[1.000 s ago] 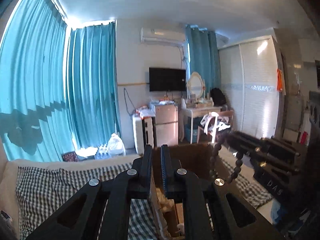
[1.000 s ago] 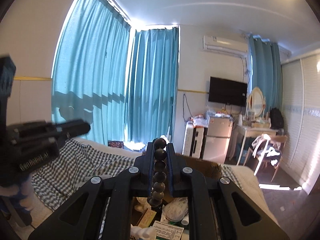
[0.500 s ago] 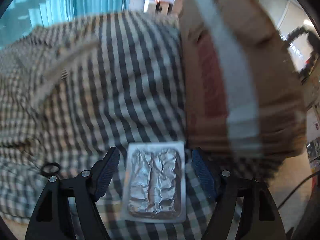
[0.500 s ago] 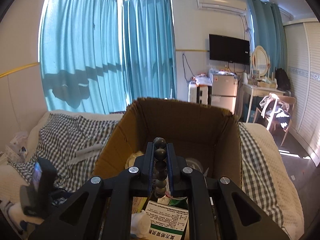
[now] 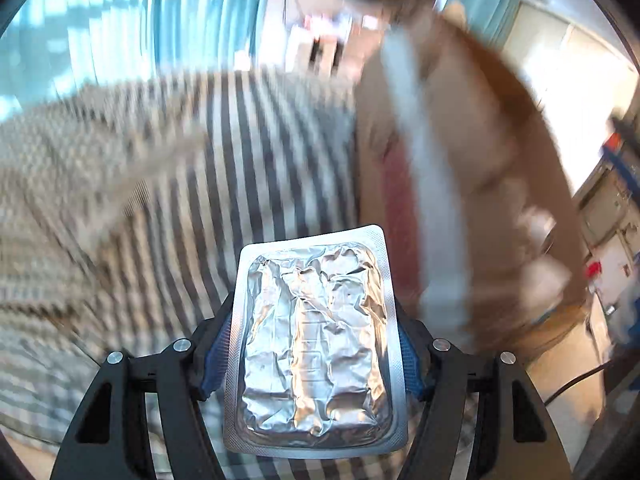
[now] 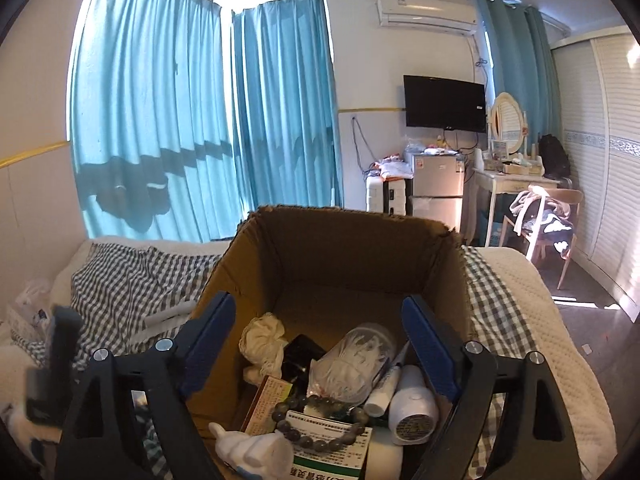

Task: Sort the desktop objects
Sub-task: 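Open right tool to drop the bracelet while left tool releases the foil pack, then move both open tools back toward the comb and white cylinder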

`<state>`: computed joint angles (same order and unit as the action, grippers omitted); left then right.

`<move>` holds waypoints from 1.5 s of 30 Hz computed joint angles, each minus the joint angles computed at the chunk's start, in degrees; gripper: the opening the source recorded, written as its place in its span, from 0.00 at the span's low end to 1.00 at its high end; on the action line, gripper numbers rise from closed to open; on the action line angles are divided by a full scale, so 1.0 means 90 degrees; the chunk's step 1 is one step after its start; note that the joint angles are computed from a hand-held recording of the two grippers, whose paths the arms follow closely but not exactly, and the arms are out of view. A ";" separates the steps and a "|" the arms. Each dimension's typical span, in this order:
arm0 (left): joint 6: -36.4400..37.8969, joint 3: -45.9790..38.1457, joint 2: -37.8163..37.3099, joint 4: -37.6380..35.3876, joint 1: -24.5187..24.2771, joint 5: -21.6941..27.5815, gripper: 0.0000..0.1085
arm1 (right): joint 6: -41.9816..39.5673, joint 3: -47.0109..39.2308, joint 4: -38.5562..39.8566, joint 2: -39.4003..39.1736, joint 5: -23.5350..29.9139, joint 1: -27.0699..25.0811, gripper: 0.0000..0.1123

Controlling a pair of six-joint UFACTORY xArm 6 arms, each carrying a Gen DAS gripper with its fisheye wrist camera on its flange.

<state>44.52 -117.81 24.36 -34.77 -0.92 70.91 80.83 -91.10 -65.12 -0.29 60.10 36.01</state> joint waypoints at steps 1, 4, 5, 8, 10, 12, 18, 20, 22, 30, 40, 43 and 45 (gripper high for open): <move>0.0162 0.0014 -0.0167 -0.0249 0.0024 -0.0122 0.64 | 0.0075 0.0043 -0.0091 -0.0067 0.0064 0.0036 0.76; 0.0453 -0.0107 -0.0490 -0.0866 0.0014 -0.0153 0.64 | 0.0161 0.0024 -0.0421 -0.0162 0.0557 0.0242 0.78; 0.0482 -0.0214 -0.0519 -0.1041 -0.0001 -0.0080 0.64 | 0.0128 -0.0027 -0.0478 -0.0161 0.0713 0.0311 0.78; 0.0470 -0.0750 -0.0424 -0.1358 -0.0179 -0.0045 0.64 | 0.0197 0.0120 -0.0707 -0.0391 0.1018 0.0461 0.79; 0.0596 -0.0796 -0.0487 -0.1427 -0.0310 -0.0040 0.64 | 0.0366 0.0224 -0.0830 -0.0543 0.1117 0.0530 0.79; 0.0461 -0.1052 -0.0356 -0.1488 -0.0510 0.0145 0.64 | 0.0653 0.0408 -0.1000 -0.0751 0.1261 0.0602 0.79; -0.0233 -0.1817 0.0123 -0.1009 -0.1082 -0.0063 0.80 | 0.1111 0.0950 -0.1046 -0.1386 0.1499 0.0652 0.79; -0.0062 -0.1272 -0.0212 -0.1081 -0.1132 -0.0346 0.82 | 0.1189 0.1014 -0.1046 -0.1504 0.1564 0.0659 0.79; 0.0100 -0.0973 -0.0388 -0.1175 -0.1093 -0.0532 0.83 | 0.1311 0.1065 -0.1075 -0.1598 0.1652 0.0700 0.79; 0.0668 -0.0395 -0.0863 -0.1661 -0.0997 -0.1382 0.95 | 0.1526 0.0559 -0.1247 -0.1346 0.1646 0.0989 0.78; 0.1982 0.0433 -0.1852 -0.2961 -0.0269 -0.2564 0.95 | 0.0281 -0.1633 -0.1428 0.0094 0.1993 0.1681 0.46; 0.2451 0.0374 -0.1877 -0.3217 0.0058 -0.2753 0.95 | -0.0094 -0.2328 -0.1323 0.0577 0.1836 0.1777 0.40; 0.2560 0.0074 -0.1704 -0.3385 0.0310 -0.2718 0.95 | -0.0340 -0.2796 -0.1199 0.0912 0.1723 0.1815 0.34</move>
<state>67.56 -117.14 9.02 -65.24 1.87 46.44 77.77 -116.27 -75.91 7.92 75.60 52.34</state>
